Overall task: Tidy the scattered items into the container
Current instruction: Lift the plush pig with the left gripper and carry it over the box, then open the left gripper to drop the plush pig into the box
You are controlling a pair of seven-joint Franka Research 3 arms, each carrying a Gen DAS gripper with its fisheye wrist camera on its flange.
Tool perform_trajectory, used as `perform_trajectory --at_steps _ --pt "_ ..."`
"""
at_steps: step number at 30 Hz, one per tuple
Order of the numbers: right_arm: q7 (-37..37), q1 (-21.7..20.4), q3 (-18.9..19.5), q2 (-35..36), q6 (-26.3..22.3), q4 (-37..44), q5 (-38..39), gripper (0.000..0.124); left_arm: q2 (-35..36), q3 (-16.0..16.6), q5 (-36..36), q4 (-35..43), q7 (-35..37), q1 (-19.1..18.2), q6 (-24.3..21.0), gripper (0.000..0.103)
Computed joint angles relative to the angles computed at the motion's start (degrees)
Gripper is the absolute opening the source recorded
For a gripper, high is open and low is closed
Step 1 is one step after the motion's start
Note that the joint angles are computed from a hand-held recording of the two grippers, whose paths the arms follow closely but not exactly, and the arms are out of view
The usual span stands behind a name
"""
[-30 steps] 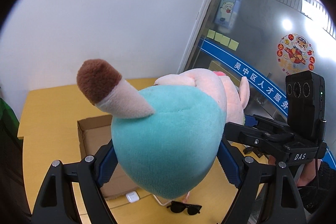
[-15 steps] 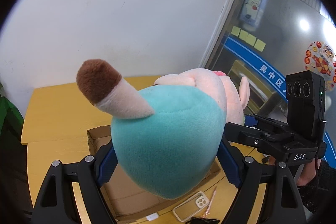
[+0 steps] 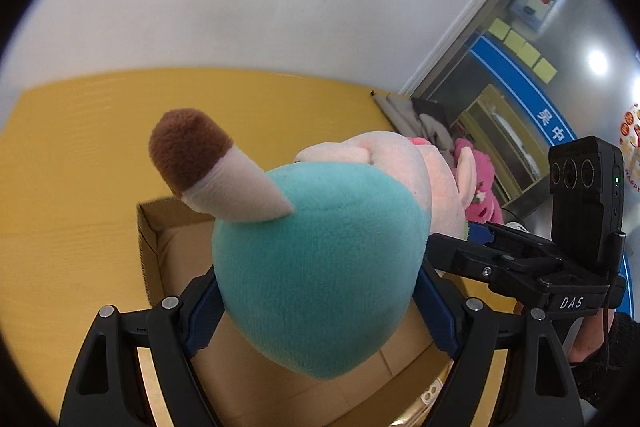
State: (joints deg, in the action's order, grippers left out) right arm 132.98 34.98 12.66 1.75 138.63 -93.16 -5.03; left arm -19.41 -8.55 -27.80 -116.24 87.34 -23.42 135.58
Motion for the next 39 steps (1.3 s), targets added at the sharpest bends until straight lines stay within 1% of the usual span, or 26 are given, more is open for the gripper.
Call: perform_trajectory --at_steps 4,6,9,12,16,20,21,23,25,28,30,32,34,35,36,39 --pt "1.67 0.07 -0.76 3.65 0.81 -1.42 -0.87 0.084 2.88 0.08 -1.53 -2.18 0.85 0.17 1.46 0.084" --pt "1.47 0.05 -1.24 5.31 2.28 -2.49 0.78 0.083 4.08 0.15 -2.68 -3.18 1.46 0.48 2.1 0.084" --pt "0.87 0.41 -2.04 7.57 4.74 -2.96 1.04 0.083 5.51 -0.37 -2.56 -3.47 0.82 1.46 2.57 0.084" --pt "0.45 0.69 -2.94 10.38 5.67 -1.49 1.53 0.083 7.71 -1.32 -0.92 -2.23 -1.61 2.54 1.81 0.084" --pt "1.47 1.62 -4.6 13.2 7.34 0.12 0.31 0.083 10.61 -1.89 -1.07 -0.75 -2.78 3.61 2.13 0.085" --pt "3.21 2.38 -5.72 14.46 9.23 0.15 -0.24 0.083 12.49 -2.51 -0.76 0.51 -3.05 4.61 1.62 0.086" --pt "3.43 2.44 -5.87 14.65 9.61 0.0 -0.2 0.083 13.15 -2.69 -0.42 1.08 -3.31 4.85 1.12 0.088" --pt "4.08 2.59 -6.16 14.73 10.18 -0.5 -0.15 0.083 14.26 -3.06 0.14 1.9 -3.64 5.31 0.54 0.089" --pt "4.49 2.46 -6.23 14.94 10.2 -0.89 0.43 0.083 15.14 -3.59 1.34 2.79 -4.8 5.69 -0.25 0.091" --pt "6.19 2.81 -6.82 14.61 11.11 -1.66 -0.44 0.086 14.61 -4.25 3.19 2.61 -7.04 5.98 0.86 0.092" --pt "6.05 2.64 -6.71 14.27 11.58 -1.87 -0.5 0.087 14.22 -4.77 7.15 3.06 -9.81 6.07 0.91 0.092" --pt "5.49 2.45 -6.59 14.08 10.7 -1.55 -0.6 0.087 13.89 -5.11 11.39 3.94 -12.58 6.15 -0.05 0.093" --pt "5.02 2.34 -6.44 14.15 9.64 -0.89 -0.57 0.092 13.28 -5.28 15.48 4.64 -14.42 6.24 -1.49 0.093" --pt "4.67 2.28 -6.36 14.08 8.64 -0.52 -0.57 0.093 12.62 -5.41 18.03 4.77 -15.55 6.34 -1.8 0.093" --pt "4.32 2.1 -6.24 13.53 8.62 -1.04 -0.37 0.093 11.86 -5.42 19.84 4.92 -16.41 6.41 -2.08 0.093" --pt "5.9 2.23 -6.41 12.09 8.49 -1.8 -1.27 0.096 9.59 -4.27 18.53 4.38 -15.88 6.22 -2.48 0.093"
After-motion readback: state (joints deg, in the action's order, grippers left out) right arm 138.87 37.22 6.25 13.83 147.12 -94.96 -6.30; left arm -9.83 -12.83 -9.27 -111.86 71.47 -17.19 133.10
